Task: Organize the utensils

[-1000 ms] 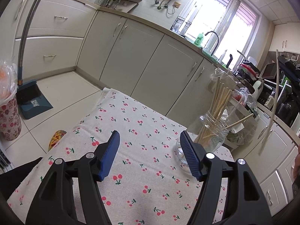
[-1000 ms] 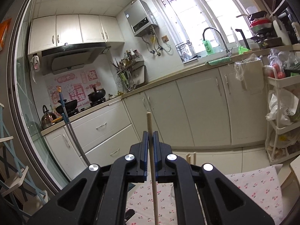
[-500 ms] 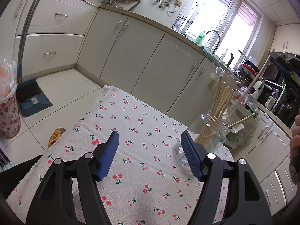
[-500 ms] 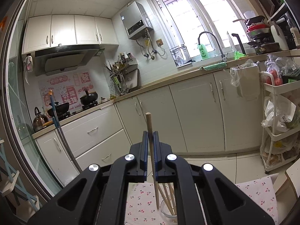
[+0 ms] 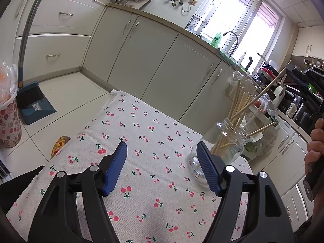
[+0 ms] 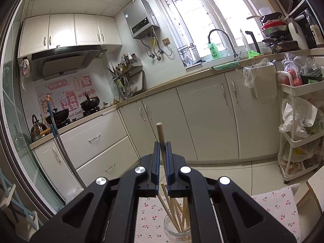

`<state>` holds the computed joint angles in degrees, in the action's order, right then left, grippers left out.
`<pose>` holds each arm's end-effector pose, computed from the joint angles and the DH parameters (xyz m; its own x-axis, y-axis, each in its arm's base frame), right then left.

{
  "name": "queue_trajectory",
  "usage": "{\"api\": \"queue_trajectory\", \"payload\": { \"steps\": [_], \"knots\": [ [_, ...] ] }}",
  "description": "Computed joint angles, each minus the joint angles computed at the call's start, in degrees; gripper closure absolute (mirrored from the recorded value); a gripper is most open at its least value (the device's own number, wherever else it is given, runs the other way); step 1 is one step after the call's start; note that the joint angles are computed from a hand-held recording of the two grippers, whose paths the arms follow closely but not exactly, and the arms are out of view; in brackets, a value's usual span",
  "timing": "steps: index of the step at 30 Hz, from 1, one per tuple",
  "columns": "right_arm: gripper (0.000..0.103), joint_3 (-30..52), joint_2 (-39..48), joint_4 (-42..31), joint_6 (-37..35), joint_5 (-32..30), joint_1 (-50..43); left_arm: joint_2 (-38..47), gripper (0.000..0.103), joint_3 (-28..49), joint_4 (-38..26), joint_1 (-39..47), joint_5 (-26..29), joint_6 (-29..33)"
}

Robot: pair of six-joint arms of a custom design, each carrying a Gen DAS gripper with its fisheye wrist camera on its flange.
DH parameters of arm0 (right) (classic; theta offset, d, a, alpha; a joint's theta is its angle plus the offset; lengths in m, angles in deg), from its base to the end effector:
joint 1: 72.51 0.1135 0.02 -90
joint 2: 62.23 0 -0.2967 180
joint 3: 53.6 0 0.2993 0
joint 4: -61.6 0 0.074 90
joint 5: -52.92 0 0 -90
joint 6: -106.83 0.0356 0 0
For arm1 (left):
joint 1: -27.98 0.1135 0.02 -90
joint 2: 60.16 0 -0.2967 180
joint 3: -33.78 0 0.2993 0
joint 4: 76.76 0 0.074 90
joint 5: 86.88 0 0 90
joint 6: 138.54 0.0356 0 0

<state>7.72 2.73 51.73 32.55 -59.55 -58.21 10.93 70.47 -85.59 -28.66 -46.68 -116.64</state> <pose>0.2845 0.0866 0.3383 -0.3773 0.1622 -0.9118 -0.5050 0.7892 0.3494 0.1555 -0.1867 0.1587 -0.3567 -0.5472 -0.7572 -0.2625 0.8365 -0.4809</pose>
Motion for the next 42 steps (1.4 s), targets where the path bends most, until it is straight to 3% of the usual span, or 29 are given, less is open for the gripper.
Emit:
{"api": "queue_trajectory", "payload": {
  "steps": [20,22,24,26,29,31,33,36,39,42],
  "knots": [
    [0.096,-1.9,2.6,-6.5,-9.1,6.9,4.1,0.4,0.031,0.0,0.1,-0.1,-0.2,-0.3],
    [0.09,-3.2,0.4,-6.8,-9.4,7.4,3.9,0.3,0.03,0.0,0.0,0.0,-0.2,-0.3],
    [0.076,-4.9,-2.6,-7.6,-9.2,8.1,3.8,0.7,0.028,0.2,-0.1,0.0,-0.3,-0.5],
    [0.07,-7.1,-6.3,-9.4,-9.2,8.8,4.0,0.9,0.024,0.4,-0.5,0.0,-0.3,-0.7],
    [0.037,-11.6,-14.1,-15.9,-8.5,12.9,6.4,0.7,0.021,0.6,-1.1,0.6,0.6,-0.8],
    [0.032,-14.1,-19.0,-21.3,-6.9,14.7,7.9,0.7,0.021,2.3,-5.3,0.4,1.8,-0.8],
    [0.019,-15.8,-23.4,-27.4,-4.6,17.1,9.6,-0.5,0.02,3.9,-10.3,-0.8,2.2,-1.0],
    [0.013,-17.8,-29.9,-36.8,0.0,22.4,13.5,-2.8,0.015,8.1,-22.2,-5.4,2.0,-4.0],
    [0.007,-18.1,-35.9,-45.9,6.4,30.4,19.8,-3.6,0.008,14.1,-36.7,-11.8,-0.5,-9.7],
    [0.007,-15.8,-40.6,-55.4,14.8,40.4,29.2,-2.3,0.008,21.5,-53.8,-19.7,-3.5,-19.8]
  ]
}}
